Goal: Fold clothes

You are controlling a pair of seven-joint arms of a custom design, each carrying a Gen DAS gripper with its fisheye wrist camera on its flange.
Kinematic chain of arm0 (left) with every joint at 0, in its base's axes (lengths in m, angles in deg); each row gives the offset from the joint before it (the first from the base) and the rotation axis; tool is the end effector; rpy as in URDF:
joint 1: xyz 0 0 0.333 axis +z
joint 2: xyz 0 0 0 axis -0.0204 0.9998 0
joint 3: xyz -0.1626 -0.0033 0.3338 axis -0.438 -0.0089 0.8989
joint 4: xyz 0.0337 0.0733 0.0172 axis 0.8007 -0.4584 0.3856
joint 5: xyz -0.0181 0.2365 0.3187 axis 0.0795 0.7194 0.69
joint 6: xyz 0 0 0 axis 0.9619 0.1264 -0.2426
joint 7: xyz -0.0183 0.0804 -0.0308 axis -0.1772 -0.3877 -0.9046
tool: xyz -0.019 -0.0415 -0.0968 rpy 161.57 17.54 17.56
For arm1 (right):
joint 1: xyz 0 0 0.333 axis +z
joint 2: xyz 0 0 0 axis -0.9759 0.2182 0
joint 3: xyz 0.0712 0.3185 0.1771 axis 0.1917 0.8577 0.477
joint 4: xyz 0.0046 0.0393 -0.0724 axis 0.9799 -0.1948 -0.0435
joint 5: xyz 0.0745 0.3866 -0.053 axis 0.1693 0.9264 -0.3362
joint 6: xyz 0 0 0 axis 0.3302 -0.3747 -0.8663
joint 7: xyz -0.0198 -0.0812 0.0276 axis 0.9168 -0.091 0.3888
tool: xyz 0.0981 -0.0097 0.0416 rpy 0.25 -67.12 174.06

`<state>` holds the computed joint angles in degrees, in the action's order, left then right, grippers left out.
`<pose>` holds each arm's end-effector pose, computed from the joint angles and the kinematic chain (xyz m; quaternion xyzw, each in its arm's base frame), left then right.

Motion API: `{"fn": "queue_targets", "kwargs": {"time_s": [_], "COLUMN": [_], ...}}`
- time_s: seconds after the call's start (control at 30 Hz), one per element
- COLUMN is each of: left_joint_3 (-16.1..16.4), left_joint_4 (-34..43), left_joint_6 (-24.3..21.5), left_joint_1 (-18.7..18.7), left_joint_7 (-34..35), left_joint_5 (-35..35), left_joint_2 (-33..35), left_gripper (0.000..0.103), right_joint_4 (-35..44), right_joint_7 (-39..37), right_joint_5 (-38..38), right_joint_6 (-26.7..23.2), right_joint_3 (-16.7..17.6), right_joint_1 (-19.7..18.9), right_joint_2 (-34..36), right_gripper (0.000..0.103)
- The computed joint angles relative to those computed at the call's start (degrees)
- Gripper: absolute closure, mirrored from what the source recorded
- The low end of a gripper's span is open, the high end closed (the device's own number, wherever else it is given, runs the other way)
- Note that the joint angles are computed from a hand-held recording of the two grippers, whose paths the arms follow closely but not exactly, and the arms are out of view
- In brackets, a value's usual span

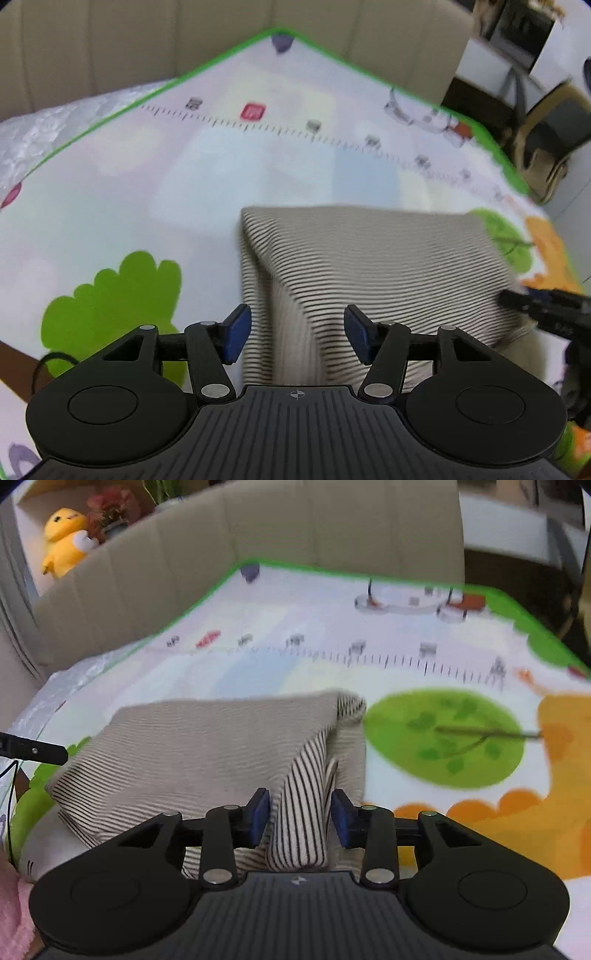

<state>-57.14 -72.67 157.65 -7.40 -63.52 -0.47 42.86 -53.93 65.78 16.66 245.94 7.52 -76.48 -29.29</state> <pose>0.5858 -0.0901 0.3443 -0.7772 0.5453 -0.2619 0.1730 0.6994 0.0774 0.3052 -0.7863 0.4561 -0.1233 0.3981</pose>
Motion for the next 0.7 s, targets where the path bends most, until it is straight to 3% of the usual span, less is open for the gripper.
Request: {"fn": "queue_targets", "kwargs": {"time_s": [0.03,0.07,0.13,0.17,0.2,0.23,0.3,0.4,0.57,0.7], "left_joint_3": [0.3,-1.4,-7.9,-8.8,-7.6,-4.5,-2.2,2.3,8.5,9.4], "left_joint_4": [-0.9,-2.0,-2.3,-1.3,-0.5,0.3,1.5,1.1,-0.1,-0.3], "left_joint_6": [1.8,3.4,4.3,3.4,3.2,2.9,2.0,3.5,6.6,7.5], "left_joint_1": [-0.4,0.5,5.7,6.1,4.5,1.1,-1.4,-5.4,-11.1,-12.3], "left_joint_7": [0.6,4.6,7.6,6.0,5.4,4.6,4.3,2.9,4.2,6.7], "left_joint_5": [-1.3,-5.9,-9.2,-7.4,-7.3,-7.2,-8.1,-7.7,-8.1,-10.5], "left_joint_2": [-0.4,-0.5,0.4,1.4,2.4,3.4,5.6,6.3,6.5,6.7], "left_gripper": [0.042,0.042,0.042,0.041,0.040,0.039,0.039,0.037,0.030,0.023], "right_joint_4": [-0.3,-0.4,-0.5,-0.5,-0.6,-0.2,0.8,0.2,-0.6,0.4], "right_joint_7": [-4.9,-6.7,-8.1,-8.8,-6.8,-1.6,6.9,3.9,6.2,0.1], "right_joint_5": [4.2,5.8,7.4,8.1,6.6,2.0,-5.9,-5.9,-8.3,2.2], "right_joint_6": [0.8,0.4,-1.2,-2.0,-2.9,-3.9,-2.8,-0.7,1.2,3.1], "right_joint_3": [1.4,1.6,1.3,1.1,0.5,-0.8,-3.1,-0.6,0.0,3.3], "right_joint_1": [-0.9,-0.9,-0.5,-0.3,0.2,1.3,3.9,2.0,2.2,-0.1], "right_joint_2": [-0.6,-1.0,-1.5,-1.7,-1.7,-1.0,1.3,2.3,0.9,0.2], "right_gripper": [0.068,0.069,0.069,0.069,0.069,0.069,0.069,0.069,0.068,0.050]}}
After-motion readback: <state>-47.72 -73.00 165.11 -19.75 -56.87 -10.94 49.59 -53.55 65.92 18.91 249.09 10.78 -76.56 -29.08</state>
